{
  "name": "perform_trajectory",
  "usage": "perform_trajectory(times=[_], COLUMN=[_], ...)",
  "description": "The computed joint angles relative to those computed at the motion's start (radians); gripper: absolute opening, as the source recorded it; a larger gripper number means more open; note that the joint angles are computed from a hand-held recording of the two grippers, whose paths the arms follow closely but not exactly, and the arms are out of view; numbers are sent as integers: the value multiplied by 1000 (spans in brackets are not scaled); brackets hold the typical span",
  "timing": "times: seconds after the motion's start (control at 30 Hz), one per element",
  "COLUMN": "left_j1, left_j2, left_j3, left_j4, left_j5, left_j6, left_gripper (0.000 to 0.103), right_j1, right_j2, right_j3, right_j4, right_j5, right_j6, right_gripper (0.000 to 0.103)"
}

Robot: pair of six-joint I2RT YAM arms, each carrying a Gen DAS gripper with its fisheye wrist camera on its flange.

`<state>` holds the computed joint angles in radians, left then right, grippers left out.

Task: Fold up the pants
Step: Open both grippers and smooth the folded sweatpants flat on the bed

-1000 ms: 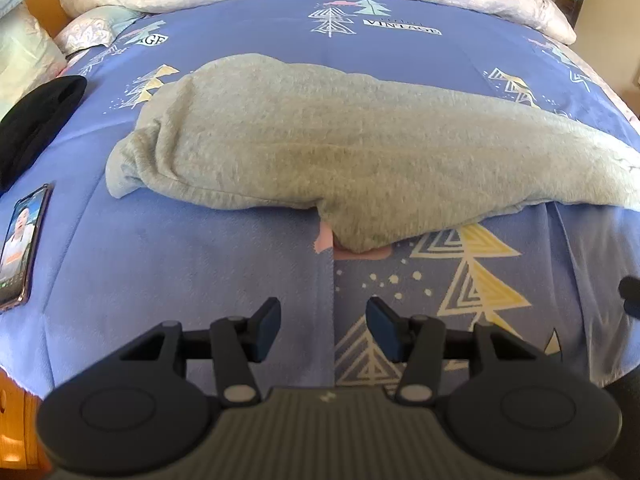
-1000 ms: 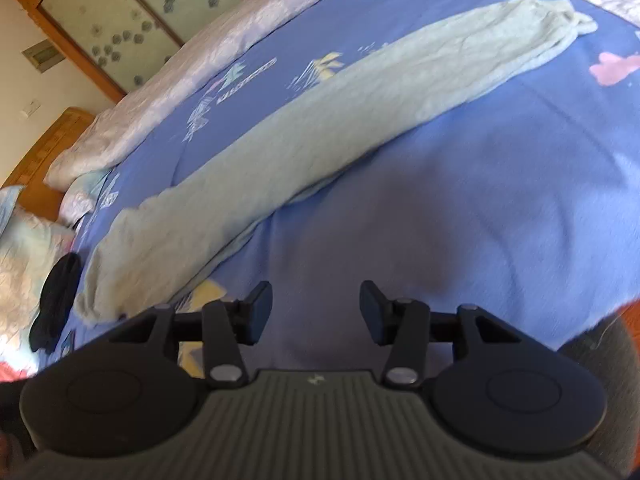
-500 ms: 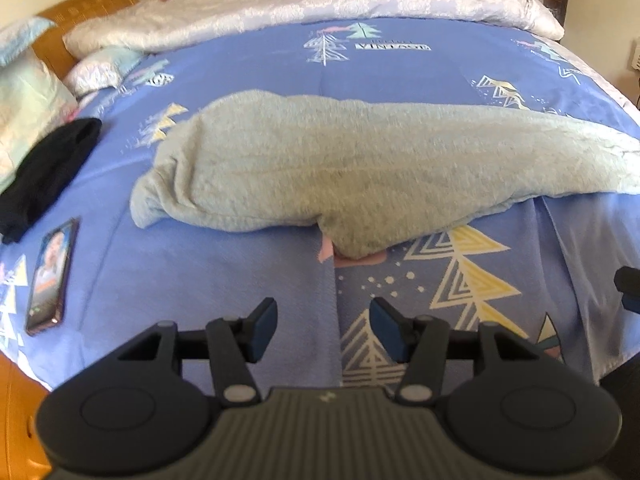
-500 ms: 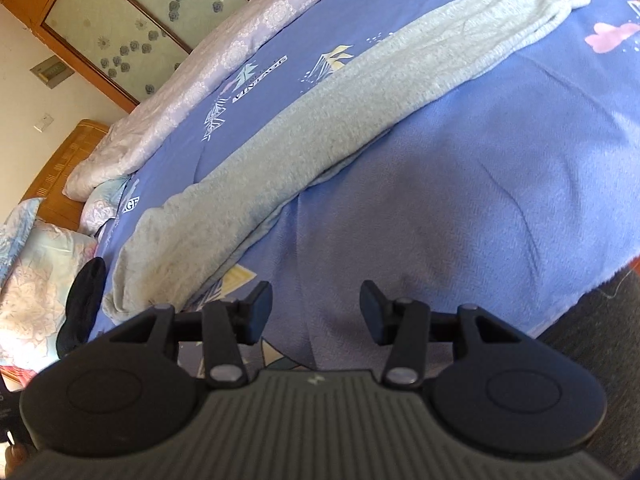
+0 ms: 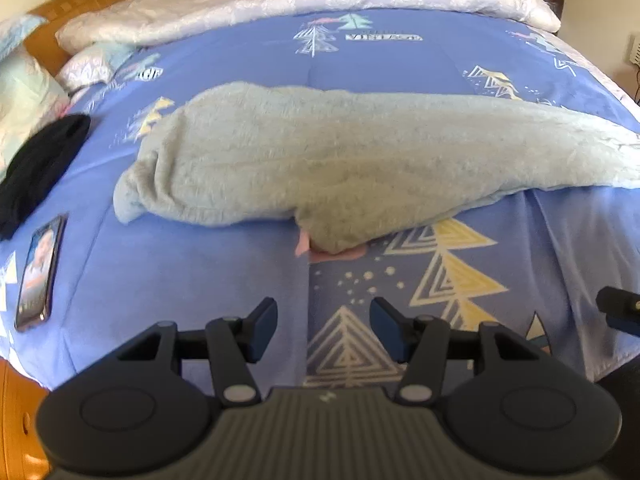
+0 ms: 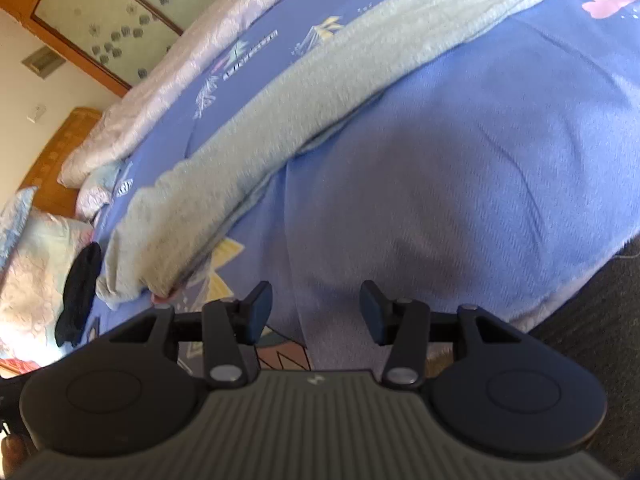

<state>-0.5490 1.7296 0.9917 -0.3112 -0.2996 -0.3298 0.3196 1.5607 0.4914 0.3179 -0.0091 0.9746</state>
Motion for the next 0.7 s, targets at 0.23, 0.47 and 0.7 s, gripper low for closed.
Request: perform_trajectory(times=[0.23, 0.47, 0.7], left_j1=[-1, 46, 50], left_j2=[21, 9, 16], left_j3=[14, -3, -11], left_j4=[-4, -8, 10], left_j5=[-9, 1, 26], left_j6=[7, -16, 15], left_gripper=[55, 55, 55], right_j1=[-28, -78, -42], right_j2=[10, 31, 1], right_j3=[-7, -16, -19], right_j4=[21, 36, 6], right_j5=[-22, -82, -27], right_j6=[-13, 22, 8], right_gripper=[52, 52, 52])
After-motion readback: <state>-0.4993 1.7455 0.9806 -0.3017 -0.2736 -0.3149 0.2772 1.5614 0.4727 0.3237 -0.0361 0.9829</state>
